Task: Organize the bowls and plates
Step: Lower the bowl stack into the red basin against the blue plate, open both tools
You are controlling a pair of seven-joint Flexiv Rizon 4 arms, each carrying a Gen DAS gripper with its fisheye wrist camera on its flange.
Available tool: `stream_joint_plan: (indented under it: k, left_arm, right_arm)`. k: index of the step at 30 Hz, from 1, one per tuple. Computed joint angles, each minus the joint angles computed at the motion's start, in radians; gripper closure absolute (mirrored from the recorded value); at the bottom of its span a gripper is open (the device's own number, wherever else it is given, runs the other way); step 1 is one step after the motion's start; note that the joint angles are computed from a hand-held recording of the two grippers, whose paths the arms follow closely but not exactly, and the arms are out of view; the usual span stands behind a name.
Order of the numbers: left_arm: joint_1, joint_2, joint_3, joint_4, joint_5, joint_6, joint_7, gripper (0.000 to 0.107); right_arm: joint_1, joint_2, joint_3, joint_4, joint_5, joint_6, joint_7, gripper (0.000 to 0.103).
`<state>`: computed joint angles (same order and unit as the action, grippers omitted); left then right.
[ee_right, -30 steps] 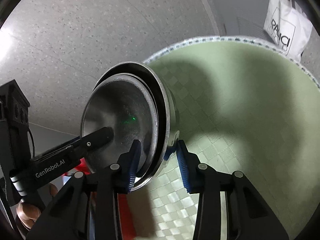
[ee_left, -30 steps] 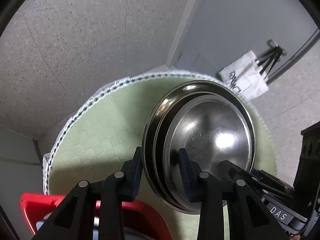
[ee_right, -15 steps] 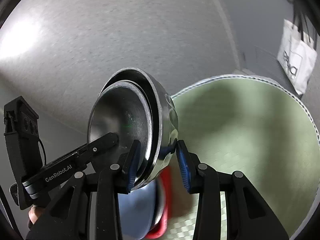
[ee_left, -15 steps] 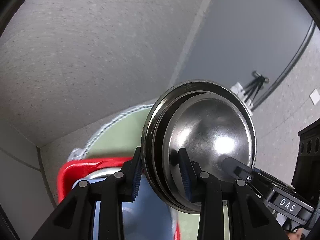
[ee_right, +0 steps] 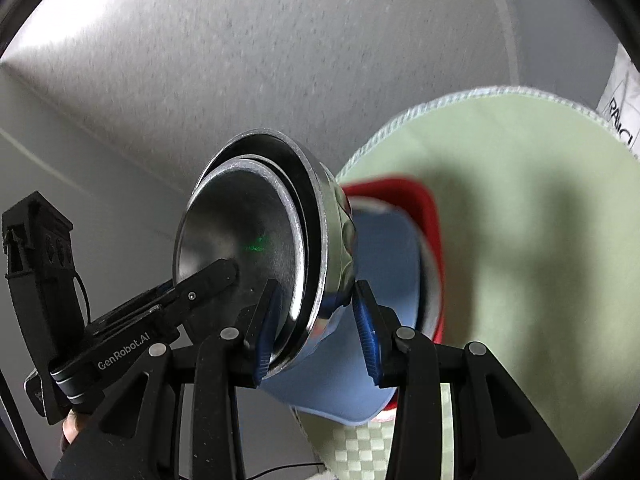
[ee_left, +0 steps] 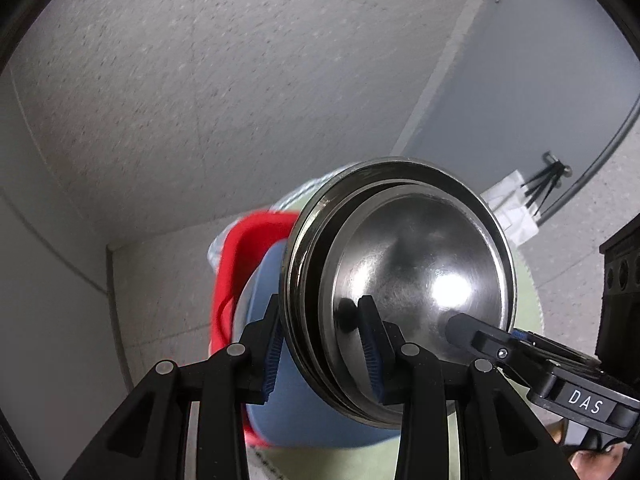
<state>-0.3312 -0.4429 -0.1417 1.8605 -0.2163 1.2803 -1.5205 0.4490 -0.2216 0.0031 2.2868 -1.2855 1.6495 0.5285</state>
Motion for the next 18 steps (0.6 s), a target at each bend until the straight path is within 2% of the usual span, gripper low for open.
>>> stream_joint_plan:
  k: [2, 4, 9, 12, 15, 18]
  left_arm:
    - [0.009, 0.011, -0.004, 0.027, -0.010, -0.010, 0.002, 0.074]
    - [0.013, 0.003, -0.005, 0.030, -0.013, -0.026, 0.005, 0.073]
    - [0.015, -0.051, -0.011, -0.017, -0.025, -0.078, 0.006, 0.073]
    - [0.013, -0.071, -0.009, -0.037, -0.025, -0.103, 0.007, 0.073]
    - [0.010, -0.116, -0.001, -0.100, -0.024, -0.144, -0.005, 0.073]
    - [0.025, -0.153, -0.010, -0.139, -0.036, -0.141, 0.011, 0.073]
  right_arm:
    - [-0.005, -0.017, 0.035, 0.012, 0.070, -0.009, -0.053, 0.066]
    - [-0.017, -0.037, 0.091, 0.014, 0.194, -0.038, -0.145, 0.066]
    - [-0.039, -0.068, 0.173, 0.009, 0.399, -0.091, -0.295, 0.065]
    - [-0.027, -0.086, 0.177, 0.000, 0.470, -0.105, -0.343, 0.064]
    - [0.029, -0.088, 0.129, 0.006, 0.487, -0.107, -0.342, 0.064]
    - [0.069, -0.096, 0.102, -0.012, 0.521, -0.119, -0.364, 0.059]
